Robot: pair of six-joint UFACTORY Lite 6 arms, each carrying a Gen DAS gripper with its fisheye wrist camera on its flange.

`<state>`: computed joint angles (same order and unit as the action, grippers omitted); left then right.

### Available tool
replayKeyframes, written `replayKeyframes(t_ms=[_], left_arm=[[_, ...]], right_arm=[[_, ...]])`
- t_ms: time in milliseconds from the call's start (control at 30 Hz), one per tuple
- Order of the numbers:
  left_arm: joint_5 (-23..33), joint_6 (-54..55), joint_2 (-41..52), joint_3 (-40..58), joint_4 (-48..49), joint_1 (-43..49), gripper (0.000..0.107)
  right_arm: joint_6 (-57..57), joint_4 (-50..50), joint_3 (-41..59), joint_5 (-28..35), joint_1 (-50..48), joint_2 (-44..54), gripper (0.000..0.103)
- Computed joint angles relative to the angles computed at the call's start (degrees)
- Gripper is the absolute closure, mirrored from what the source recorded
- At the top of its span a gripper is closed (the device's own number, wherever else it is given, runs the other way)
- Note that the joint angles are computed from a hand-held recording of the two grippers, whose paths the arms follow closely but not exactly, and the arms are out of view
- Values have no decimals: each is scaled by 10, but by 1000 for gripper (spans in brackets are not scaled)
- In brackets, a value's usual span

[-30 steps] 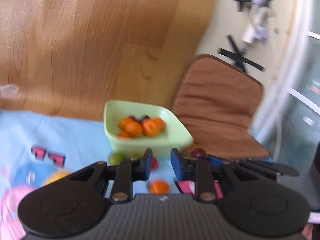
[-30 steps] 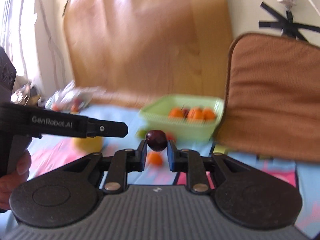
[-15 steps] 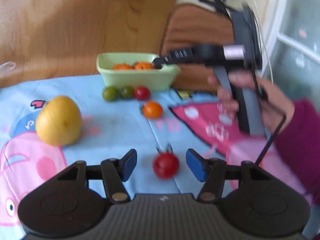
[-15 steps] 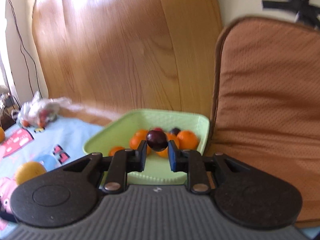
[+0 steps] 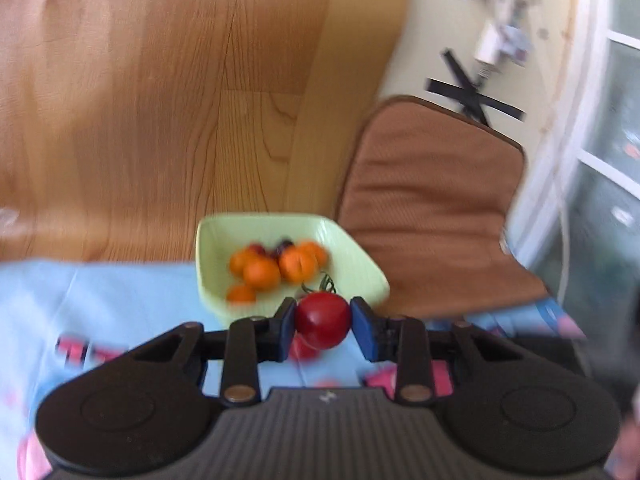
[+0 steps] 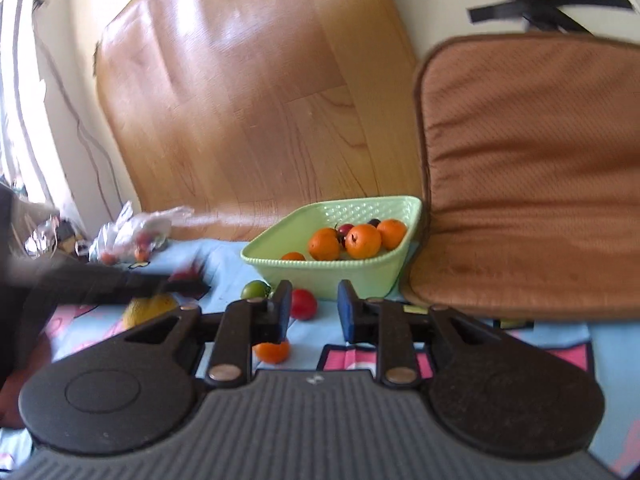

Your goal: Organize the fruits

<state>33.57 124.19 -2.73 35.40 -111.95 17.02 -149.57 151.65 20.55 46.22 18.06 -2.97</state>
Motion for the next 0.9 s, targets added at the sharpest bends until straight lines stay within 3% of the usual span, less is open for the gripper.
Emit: replayKeyframes(t_ms=[133,233,500,567,667,733,833,900], left_arm=[[-83,-3,155,167,-40,-67,76],[-135,-27,201,214,-41,-93,69],[21,-54,54,15,-4,24,67],[42,25,17,-55,-53,36,67],[36,205,-41,-155,-172,12,65],[41,264,-60,-191,-192,7,61],[28,343,-47,-195,-266,-37,54],[21,386,-19,-180,-318,-67,53]], right_arm=[[-17,42,-1,35,13,38,73],[-6,15,22,25,10,74,73],[22,-69,145,-39,18,171,73],[72,-118,189,-39,8,206,73],[141,-183,261,-64,4,255,72],[185,-227,305,-77,4,285,72],[188,-229,350,-103,22,315,67],[168,-208,355,-124,33,317,71]])
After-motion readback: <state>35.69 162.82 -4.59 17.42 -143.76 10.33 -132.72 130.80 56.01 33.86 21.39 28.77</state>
